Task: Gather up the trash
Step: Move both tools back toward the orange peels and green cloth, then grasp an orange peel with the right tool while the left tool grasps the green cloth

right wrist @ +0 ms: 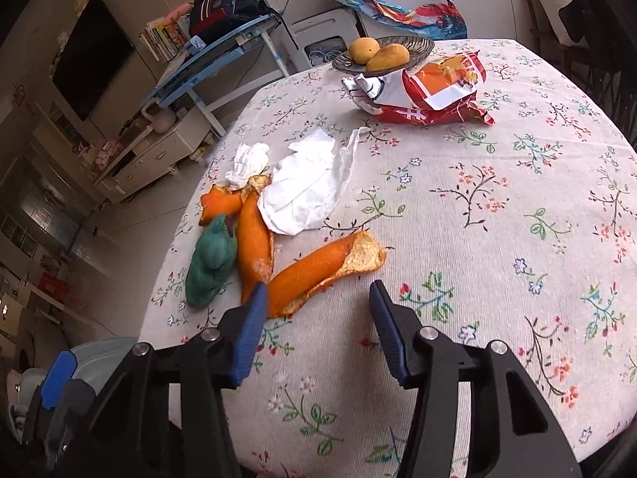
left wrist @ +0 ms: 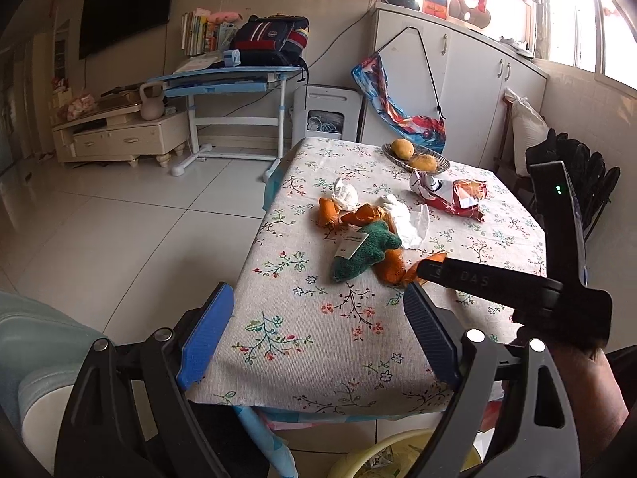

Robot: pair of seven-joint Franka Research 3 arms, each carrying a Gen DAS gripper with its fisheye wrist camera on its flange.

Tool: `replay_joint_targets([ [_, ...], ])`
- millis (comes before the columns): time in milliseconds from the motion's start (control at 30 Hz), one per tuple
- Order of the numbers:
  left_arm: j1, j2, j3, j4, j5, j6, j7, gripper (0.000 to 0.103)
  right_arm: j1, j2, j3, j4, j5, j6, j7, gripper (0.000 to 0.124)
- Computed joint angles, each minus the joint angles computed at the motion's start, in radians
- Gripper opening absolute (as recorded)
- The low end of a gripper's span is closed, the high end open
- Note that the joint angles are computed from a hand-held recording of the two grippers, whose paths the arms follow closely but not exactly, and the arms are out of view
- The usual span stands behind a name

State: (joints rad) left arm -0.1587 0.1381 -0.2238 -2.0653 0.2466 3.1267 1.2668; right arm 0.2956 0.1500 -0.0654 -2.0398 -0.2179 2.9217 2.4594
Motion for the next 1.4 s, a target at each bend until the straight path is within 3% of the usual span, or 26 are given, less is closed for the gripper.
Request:
replay_joint_targets([
  [67,0.011,0.032,-0.02,0.037,-0.011,-0.022,0.037,0.084,0.005,0.016,-0.006,0.03,-0.028,-0.024,-0.007,0.048],
  [200,-0.001,0.108,-0.024,0.141,0.002,-0.094,0.085,0.084,-0.006,0.03,0.012,0.063,-0.023,-0.071,-0.139,0.032],
  [300,0.007,0.179,-0.05,0.24,-0.025,-0.169,0.147,0.084,-0.021,0.016,0.015,0.045,0.004,-0.069,-0.203,0.026],
  [367,-0.008,0.221,-0.038,0.3,-0.025,-0.205,0.155,0.084,-0.035,0.015,0.02,0.045,0.035,-0.071,-0.244,0.018],
  [633,-0.007,0.33,-0.082,0.444,-0.079,-0.292,0.31,0.083,-0.081,-0.067,0.043,-0.044,0.136,-0.091,-0.425,0.017],
  [733,-0.007,0.356,-0.093,0.482,-0.113,-0.312,0.345,0.077,-0.098,-0.109,0.054,-0.081,0.17,-0.119,-0.483,0.017],
  [800,0.006,0.38,-0.113,0.518,-0.158,-0.347,0.367,0.066,-0.108,-0.128,0.057,-0.102,0.166,-0.123,-0.487,0.018],
  [867,0.008,0.401,-0.118,0.55,-0.192,-0.382,0.378,0.055,-0.116,-0.132,0.062,-0.114,0.167,-0.104,-0.484,0.034],
  [933,0.016,0.413,-0.129,0.568,-0.226,-0.41,0.398,0.042,-0.12,-0.125,0.065,-0.121,0.177,-0.071,-0.483,0.041],
  [967,0.018,0.413,-0.132,0.568,-0.24,-0.415,0.406,0.036,-0.121,-0.12,0.067,-0.119,0.186,-0.062,-0.489,0.041],
  [1067,0.034,0.396,-0.149,0.538,-0.281,-0.387,0.444,0.033,-0.115,-0.106,0.063,-0.114,0.134,-0.036,-0.457,0.041],
  [1233,0.087,0.323,-0.193,0.437,-0.377,-0.352,0.522,0.033,-0.113,-0.107,0.056,-0.116,0.107,-0.038,-0.444,0.021],
  [1400,0.127,0.226,-0.212,0.312,-0.49,-0.329,0.583,0.033,-0.122,-0.149,0.065,-0.161,0.157,-0.035,-0.462,0.019],
])
